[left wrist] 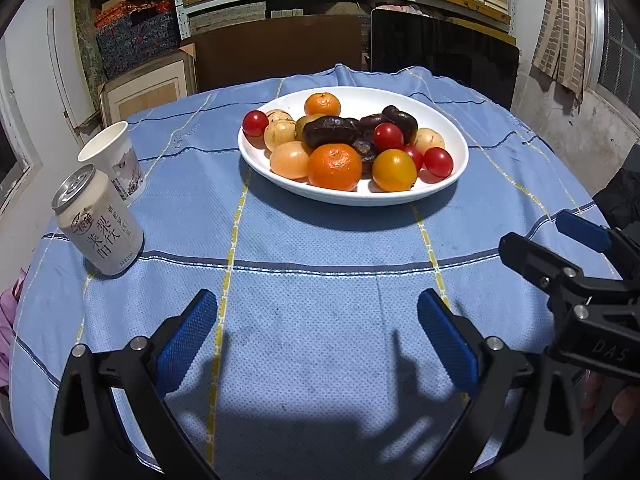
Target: Organize fruits
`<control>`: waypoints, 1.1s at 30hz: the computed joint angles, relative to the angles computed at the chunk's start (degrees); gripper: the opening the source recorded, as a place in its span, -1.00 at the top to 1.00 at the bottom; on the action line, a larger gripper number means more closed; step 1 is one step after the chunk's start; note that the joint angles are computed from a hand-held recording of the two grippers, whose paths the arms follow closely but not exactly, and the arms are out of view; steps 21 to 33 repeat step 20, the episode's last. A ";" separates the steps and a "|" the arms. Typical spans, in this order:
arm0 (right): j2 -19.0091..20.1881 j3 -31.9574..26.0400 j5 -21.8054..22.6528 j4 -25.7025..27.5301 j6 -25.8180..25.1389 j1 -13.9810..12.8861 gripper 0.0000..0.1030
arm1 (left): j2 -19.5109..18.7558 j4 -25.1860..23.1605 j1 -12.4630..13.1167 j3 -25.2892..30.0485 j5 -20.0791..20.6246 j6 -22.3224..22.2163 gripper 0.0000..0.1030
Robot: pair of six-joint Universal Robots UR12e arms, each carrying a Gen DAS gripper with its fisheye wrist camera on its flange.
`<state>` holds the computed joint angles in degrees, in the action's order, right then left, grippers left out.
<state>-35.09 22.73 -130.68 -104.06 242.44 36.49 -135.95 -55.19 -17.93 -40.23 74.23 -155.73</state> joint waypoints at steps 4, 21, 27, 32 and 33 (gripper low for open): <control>-0.33 0.68 0.09 -0.77 0.46 0.00 -0.89 | 1.06 4.57 -0.03 -2.61 0.76 -1.19 -0.91; -0.95 1.59 0.51 -0.75 1.26 -0.09 -0.91 | 1.52 6.63 -0.30 -3.46 3.21 -1.23 -0.91; -0.95 1.59 0.51 -0.75 1.26 -0.09 -0.91 | 1.52 6.63 -0.30 -3.46 3.21 -1.23 -0.91; -0.95 1.59 0.51 -0.75 1.26 -0.09 -0.91 | 1.52 6.63 -0.30 -3.46 3.21 -1.23 -0.91; -0.95 1.59 0.51 -0.75 1.26 -0.09 -0.91 | 1.52 6.63 -0.30 -3.46 3.21 -1.23 -0.91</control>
